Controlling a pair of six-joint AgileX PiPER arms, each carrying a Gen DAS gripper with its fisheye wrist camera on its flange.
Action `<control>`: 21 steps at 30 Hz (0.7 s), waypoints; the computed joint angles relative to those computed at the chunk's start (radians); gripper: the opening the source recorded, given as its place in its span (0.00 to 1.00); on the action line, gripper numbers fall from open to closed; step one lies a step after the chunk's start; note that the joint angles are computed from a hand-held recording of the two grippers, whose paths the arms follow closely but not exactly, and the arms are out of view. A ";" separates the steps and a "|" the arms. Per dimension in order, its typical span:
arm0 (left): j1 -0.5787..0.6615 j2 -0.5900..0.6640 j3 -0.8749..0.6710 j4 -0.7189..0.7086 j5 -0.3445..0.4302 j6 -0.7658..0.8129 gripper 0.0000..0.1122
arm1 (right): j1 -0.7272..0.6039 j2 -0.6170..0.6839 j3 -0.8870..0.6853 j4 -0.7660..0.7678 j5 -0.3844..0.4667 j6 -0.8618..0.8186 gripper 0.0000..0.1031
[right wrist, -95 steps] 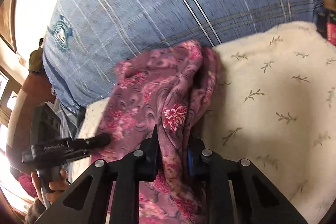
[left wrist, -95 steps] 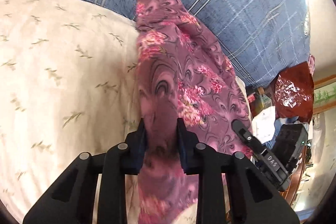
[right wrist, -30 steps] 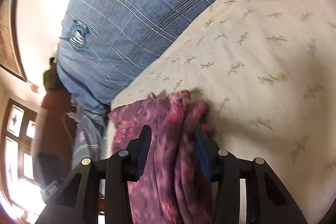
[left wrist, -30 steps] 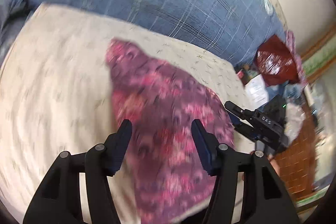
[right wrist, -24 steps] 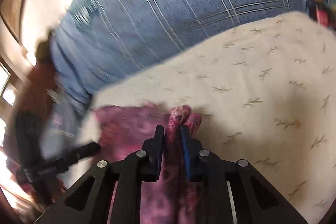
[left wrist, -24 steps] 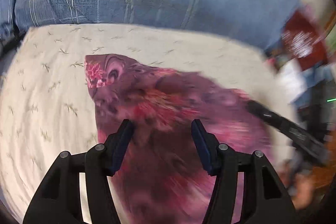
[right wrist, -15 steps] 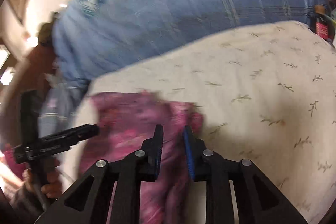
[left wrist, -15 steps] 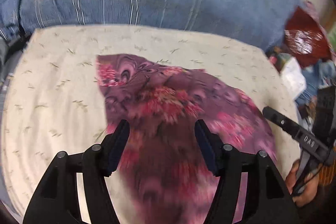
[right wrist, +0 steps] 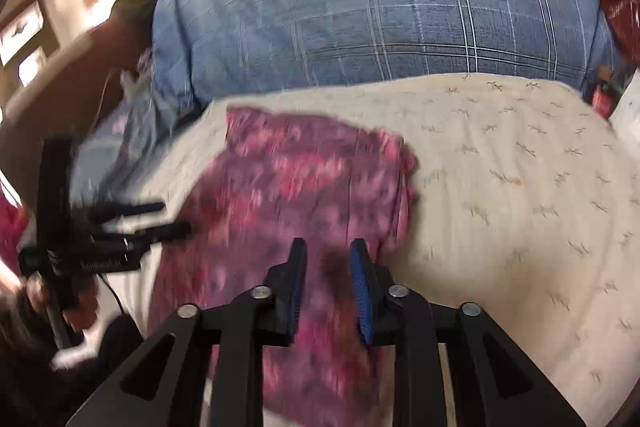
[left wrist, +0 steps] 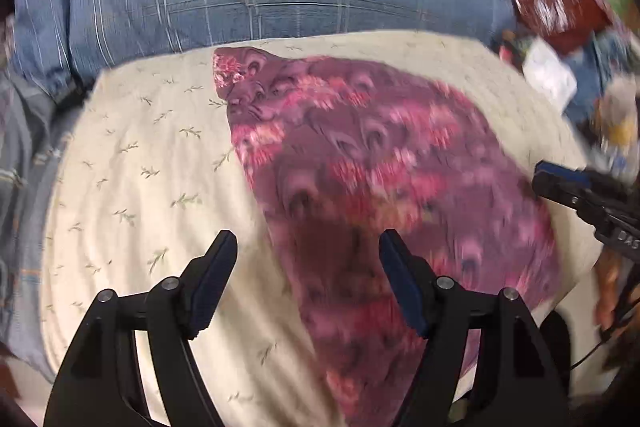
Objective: Fold small clothes
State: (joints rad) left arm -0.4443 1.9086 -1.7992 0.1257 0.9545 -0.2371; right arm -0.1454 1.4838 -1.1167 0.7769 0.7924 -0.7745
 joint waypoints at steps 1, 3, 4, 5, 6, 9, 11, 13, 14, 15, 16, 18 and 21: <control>-0.013 0.001 0.029 0.012 -0.005 -0.002 0.72 | 0.017 -0.008 0.035 -0.041 -0.018 0.025 0.41; -0.024 0.008 0.092 0.018 -0.035 -0.032 0.76 | 0.037 0.008 0.081 -0.130 -0.035 0.106 0.48; -0.028 -0.012 0.146 0.022 -0.080 -0.071 0.80 | 0.049 0.015 0.123 -0.136 -0.075 0.122 0.50; -0.026 -0.019 0.172 0.037 -0.109 -0.121 0.85 | 0.068 -0.016 0.151 -0.149 -0.125 0.152 0.54; -0.017 -0.012 0.167 0.027 -0.101 -0.137 0.88 | 0.096 -0.033 0.165 -0.203 -0.161 0.214 0.60; 0.033 0.018 0.139 -0.100 -0.066 -0.085 0.92 | 0.137 -0.020 0.148 -0.425 -0.174 0.478 0.99; 0.057 0.002 0.175 -0.158 -0.098 -0.090 0.92 | 0.100 -0.001 0.116 -0.394 -0.113 0.533 1.00; 0.041 -0.003 0.190 -0.120 -0.110 -0.110 0.92 | 0.093 -0.008 0.118 -0.395 -0.104 0.542 0.99; 0.032 -0.009 0.203 -0.101 -0.122 -0.122 0.92 | 0.110 -0.006 0.115 -0.435 -0.111 0.577 0.99; 0.018 -0.036 0.245 -0.087 -0.154 -0.138 0.92 | 0.127 -0.013 0.121 -0.471 -0.120 0.617 0.99; 0.011 -0.042 0.259 -0.074 -0.165 -0.158 0.92 | 0.124 -0.021 0.128 -0.472 -0.123 0.623 0.99; -0.004 -0.053 0.278 -0.050 -0.176 -0.197 0.92 | 0.117 -0.022 0.132 -0.443 -0.128 0.633 1.00; 0.001 -0.051 0.269 -0.074 -0.154 -0.223 0.92 | 0.077 -0.049 0.181 -0.341 -0.157 0.555 1.00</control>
